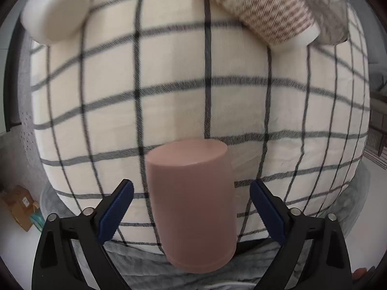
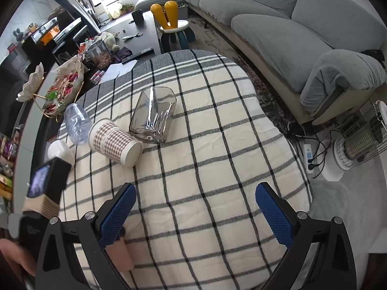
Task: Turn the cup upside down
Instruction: 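Rotate the pink cup in the left gripper and lower it upside down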
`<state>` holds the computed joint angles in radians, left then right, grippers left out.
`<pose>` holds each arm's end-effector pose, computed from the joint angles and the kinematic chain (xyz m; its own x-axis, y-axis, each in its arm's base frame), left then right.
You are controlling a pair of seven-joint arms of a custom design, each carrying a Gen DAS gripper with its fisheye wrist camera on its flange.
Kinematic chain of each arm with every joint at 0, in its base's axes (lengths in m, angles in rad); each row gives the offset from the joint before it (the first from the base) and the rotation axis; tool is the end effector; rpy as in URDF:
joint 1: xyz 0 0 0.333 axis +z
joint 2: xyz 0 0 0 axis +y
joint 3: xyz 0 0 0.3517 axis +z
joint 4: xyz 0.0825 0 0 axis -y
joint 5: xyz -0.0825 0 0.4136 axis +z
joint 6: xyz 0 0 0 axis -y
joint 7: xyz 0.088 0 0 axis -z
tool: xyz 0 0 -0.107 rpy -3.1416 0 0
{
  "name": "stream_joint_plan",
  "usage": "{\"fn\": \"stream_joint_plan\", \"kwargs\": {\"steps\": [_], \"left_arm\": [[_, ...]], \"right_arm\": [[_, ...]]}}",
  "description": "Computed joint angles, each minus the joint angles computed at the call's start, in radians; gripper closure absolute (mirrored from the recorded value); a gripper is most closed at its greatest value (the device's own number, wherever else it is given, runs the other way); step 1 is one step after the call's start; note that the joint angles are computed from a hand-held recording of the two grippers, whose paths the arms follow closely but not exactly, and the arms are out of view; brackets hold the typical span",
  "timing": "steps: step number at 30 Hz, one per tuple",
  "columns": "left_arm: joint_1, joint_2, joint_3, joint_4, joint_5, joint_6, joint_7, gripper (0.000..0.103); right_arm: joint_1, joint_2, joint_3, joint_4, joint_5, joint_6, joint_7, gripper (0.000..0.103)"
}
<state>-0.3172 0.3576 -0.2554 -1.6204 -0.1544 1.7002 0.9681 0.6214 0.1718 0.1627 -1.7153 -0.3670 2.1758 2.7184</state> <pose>0.5634 -0.3583 0.4276 0.0810 -0.9960 0.0375 -0.9351 -0.0629 0.3488 0.4929 0.4620 0.5411 -0.1807 -0.9780 -0.1043 -0.8959 0.2074 -0.3927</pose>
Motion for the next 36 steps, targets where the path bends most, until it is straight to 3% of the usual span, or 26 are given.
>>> {"fn": "stream_joint_plan", "kwargs": {"steps": [4, 11, 15, 18, 21, 26, 29, 31, 36], "left_arm": [[0.002, 0.016, -0.004, -0.006, -0.020, -0.009, 0.011, 0.035], [-0.011, -0.007, -0.004, -0.023, 0.009, 0.024, 0.015, 0.035], [-0.017, -0.095, -0.001, -0.096, 0.047, 0.087, 0.004, 0.035], [-0.024, -0.187, -0.002, -0.187, 0.093, 0.216, -0.012, 0.035], [-0.030, -0.296, -0.006, -0.318, 0.152, 0.412, -0.068, 0.035], [-0.012, -0.415, -0.014, -0.510, 0.427, 0.724, -0.266, 0.035], [0.012, -0.430, -0.045, -0.567, 0.646, 0.848, -0.478, 0.035], [0.033, -0.453, -0.062, -0.598, 0.850, 0.890, -0.644, 0.035], [0.050, -0.481, -0.105, -0.640, 1.314, 0.875, -1.028, 0.035]], "right_arm": [[-0.008, 0.008, -0.004, -0.005, 0.018, 0.009, -0.010, 0.004], [-0.015, 0.011, -0.004, -0.020, 0.052, 0.018, -0.026, 0.004], [-0.012, -0.002, -0.003, -0.028, 0.046, 0.022, -0.023, 0.004], [-0.011, -0.016, -0.001, -0.040, 0.032, 0.033, -0.015, 0.004], [-0.007, -0.037, 0.002, -0.064, 0.002, 0.056, 0.006, 0.004], [0.001, -0.073, 0.008, -0.128, -0.099, 0.096, 0.084, 0.004], [0.007, -0.093, 0.016, -0.172, -0.199, 0.112, 0.161, 0.004], [0.011, -0.107, 0.022, -0.204, -0.282, 0.122, 0.225, 0.004], [0.013, -0.124, 0.039, -0.262, -0.439, 0.146, 0.344, 0.004]]}}
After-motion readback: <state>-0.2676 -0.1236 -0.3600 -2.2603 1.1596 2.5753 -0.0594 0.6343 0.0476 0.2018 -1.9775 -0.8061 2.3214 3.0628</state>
